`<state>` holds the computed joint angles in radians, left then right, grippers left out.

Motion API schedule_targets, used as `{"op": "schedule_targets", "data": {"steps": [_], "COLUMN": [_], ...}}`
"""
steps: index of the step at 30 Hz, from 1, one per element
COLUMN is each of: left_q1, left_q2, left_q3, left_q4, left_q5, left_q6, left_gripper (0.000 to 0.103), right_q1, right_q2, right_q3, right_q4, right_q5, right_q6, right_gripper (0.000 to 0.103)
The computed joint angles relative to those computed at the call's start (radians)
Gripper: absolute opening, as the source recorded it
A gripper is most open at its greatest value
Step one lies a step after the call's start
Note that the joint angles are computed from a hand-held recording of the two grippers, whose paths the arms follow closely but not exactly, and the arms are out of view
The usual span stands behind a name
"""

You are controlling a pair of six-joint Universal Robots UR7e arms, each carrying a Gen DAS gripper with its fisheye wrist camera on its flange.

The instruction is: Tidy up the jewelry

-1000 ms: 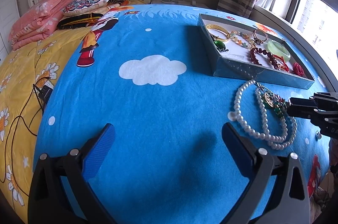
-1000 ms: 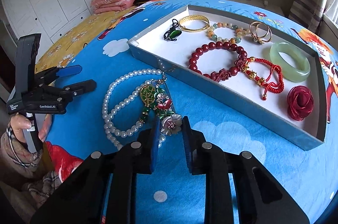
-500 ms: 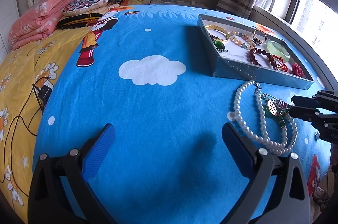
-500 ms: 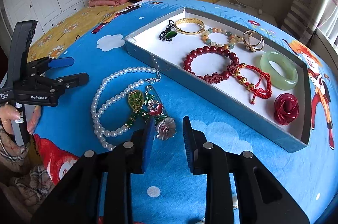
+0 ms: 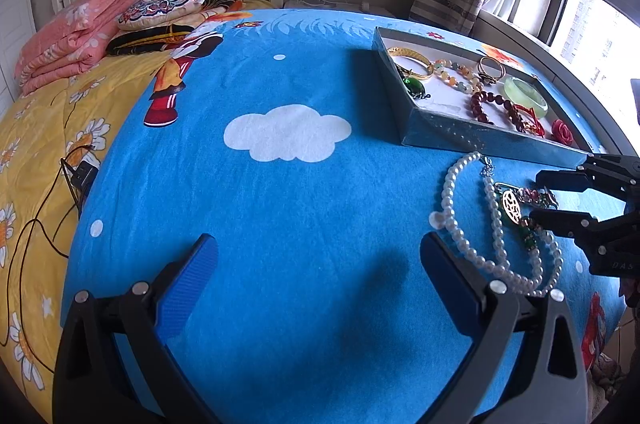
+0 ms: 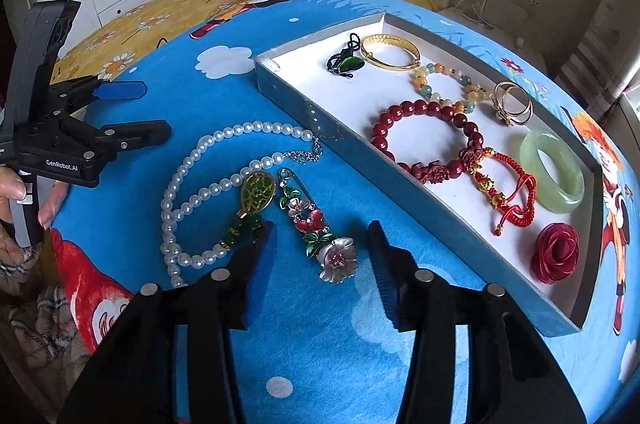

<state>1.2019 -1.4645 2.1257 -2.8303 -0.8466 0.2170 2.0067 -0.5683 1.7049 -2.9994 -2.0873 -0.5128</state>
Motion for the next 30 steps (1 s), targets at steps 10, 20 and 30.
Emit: {"op": "schedule_targets", "data": {"steps": [10,20,30], "left_q1": [-0.001,-0.025,-0.137], "left_q2": [0.0,-0.017,-0.027], "left_q3": [0.001,0.022,0.079], "left_q4": [0.0,0.037,0.122], "left_q5": [0.003,-0.009,-0.03], "left_q6": [0.001,-0.006,-0.133], "left_gripper": [0.098,0.098,0.081], "right_q1": [-0.004,-0.005,-0.042], "right_q2": [-0.027,-0.109,-0.158], "right_q3": [0.081,0.224,0.298], "right_q4": [-0.114,-0.315,-0.37], "right_q5": [0.033,0.022,0.057], "right_q6": [-0.045,0.009,0.047], "right_gripper": [0.024,0.024,0.024]}}
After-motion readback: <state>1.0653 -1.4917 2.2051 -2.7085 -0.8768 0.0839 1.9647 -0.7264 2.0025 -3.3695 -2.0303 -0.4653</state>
